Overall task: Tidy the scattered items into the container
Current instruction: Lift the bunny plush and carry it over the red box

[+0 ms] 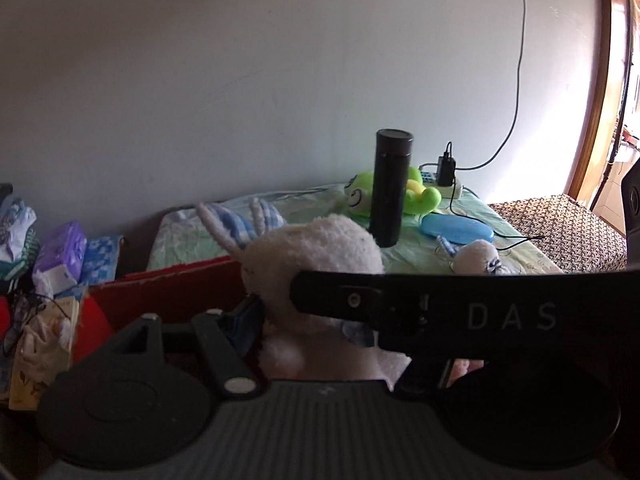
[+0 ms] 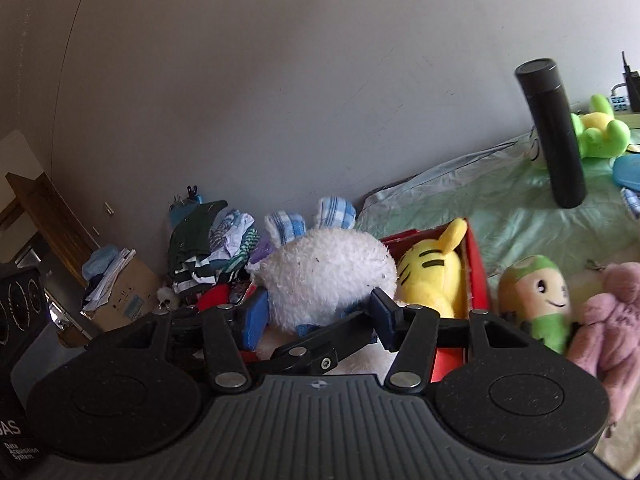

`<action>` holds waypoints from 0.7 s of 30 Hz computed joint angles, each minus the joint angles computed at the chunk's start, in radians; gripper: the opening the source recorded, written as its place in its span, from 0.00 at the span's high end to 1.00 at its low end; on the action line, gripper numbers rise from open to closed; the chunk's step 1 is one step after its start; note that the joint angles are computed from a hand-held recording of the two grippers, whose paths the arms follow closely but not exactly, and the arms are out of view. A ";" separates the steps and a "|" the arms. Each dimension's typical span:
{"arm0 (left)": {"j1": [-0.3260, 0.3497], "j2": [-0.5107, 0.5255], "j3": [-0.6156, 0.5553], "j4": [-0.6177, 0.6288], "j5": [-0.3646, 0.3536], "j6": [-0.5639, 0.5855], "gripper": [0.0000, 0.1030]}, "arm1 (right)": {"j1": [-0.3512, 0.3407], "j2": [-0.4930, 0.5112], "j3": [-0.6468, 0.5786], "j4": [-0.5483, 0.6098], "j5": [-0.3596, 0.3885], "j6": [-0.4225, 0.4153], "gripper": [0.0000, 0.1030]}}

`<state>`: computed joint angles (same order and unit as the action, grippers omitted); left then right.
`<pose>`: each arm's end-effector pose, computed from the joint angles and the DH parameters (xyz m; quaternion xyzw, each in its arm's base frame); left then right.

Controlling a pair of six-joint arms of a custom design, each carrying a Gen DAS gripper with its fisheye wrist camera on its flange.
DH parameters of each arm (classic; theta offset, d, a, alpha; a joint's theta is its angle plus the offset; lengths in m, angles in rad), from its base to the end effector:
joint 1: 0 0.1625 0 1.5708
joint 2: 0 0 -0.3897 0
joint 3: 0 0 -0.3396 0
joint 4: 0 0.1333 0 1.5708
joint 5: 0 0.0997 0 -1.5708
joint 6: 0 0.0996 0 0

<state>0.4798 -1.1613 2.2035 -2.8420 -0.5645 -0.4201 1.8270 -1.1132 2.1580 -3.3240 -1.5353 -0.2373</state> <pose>-0.2861 -0.3940 0.1975 0.2345 0.8400 -0.4013 0.2801 0.2548 -0.4327 0.2077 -0.2350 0.9079 -0.3466 0.0199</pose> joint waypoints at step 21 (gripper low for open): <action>0.166 -0.004 -0.023 -0.132 -0.263 0.261 0.30 | 0.124 0.166 -0.066 -0.141 -0.358 0.037 0.51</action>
